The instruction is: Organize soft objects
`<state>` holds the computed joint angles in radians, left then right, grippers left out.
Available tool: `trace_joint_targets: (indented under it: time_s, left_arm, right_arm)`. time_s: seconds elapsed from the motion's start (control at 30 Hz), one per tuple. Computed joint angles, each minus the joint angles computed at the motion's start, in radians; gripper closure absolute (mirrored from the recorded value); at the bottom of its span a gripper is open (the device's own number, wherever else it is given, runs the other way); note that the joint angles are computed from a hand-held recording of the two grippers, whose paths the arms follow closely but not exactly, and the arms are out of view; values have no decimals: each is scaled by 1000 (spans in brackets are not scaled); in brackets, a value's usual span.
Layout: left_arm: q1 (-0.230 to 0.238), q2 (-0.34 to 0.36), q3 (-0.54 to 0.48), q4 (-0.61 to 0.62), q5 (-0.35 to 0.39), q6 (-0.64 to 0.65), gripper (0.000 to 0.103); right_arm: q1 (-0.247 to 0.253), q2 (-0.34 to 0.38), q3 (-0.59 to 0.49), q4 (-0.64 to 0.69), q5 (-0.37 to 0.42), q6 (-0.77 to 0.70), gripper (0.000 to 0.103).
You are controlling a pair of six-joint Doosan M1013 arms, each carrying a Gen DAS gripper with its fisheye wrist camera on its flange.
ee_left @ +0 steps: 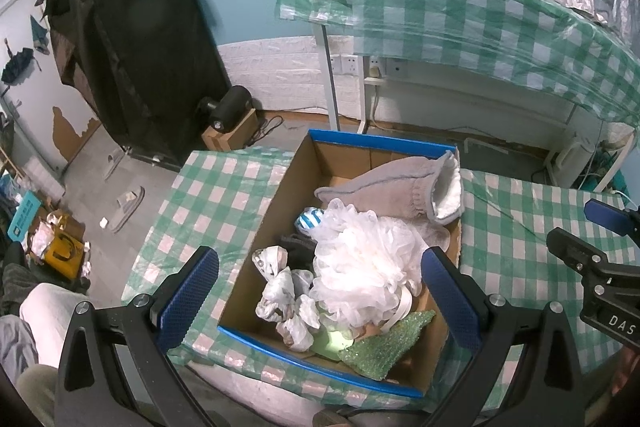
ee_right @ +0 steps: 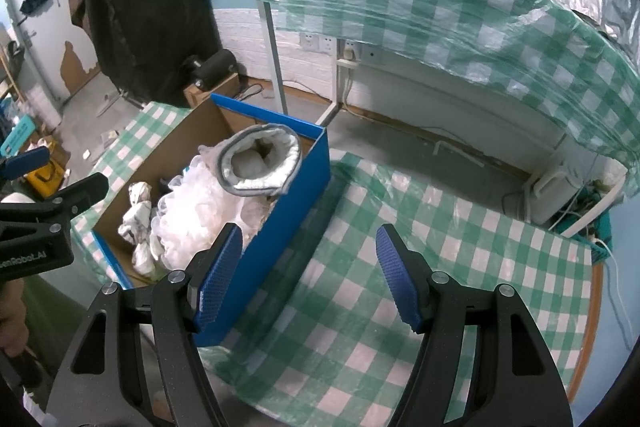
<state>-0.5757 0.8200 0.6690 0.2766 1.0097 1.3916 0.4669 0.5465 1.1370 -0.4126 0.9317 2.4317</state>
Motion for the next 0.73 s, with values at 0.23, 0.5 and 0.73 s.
trace_joint_targets:
  time_s: [0.23,0.5,0.73]
  left_arm:
    - [0,-1,3,1,-1,-1,1]
    - [1,-5,13,-7,1,-1,1]
    - [1,-6,14,-4,6,-3,1]
  right_arm:
    - [-1,0,-1,4,1,-6,34]
    - [0,1,-2,3,3,-6,34]
    - [0,1,-1,2,2,-6,34]
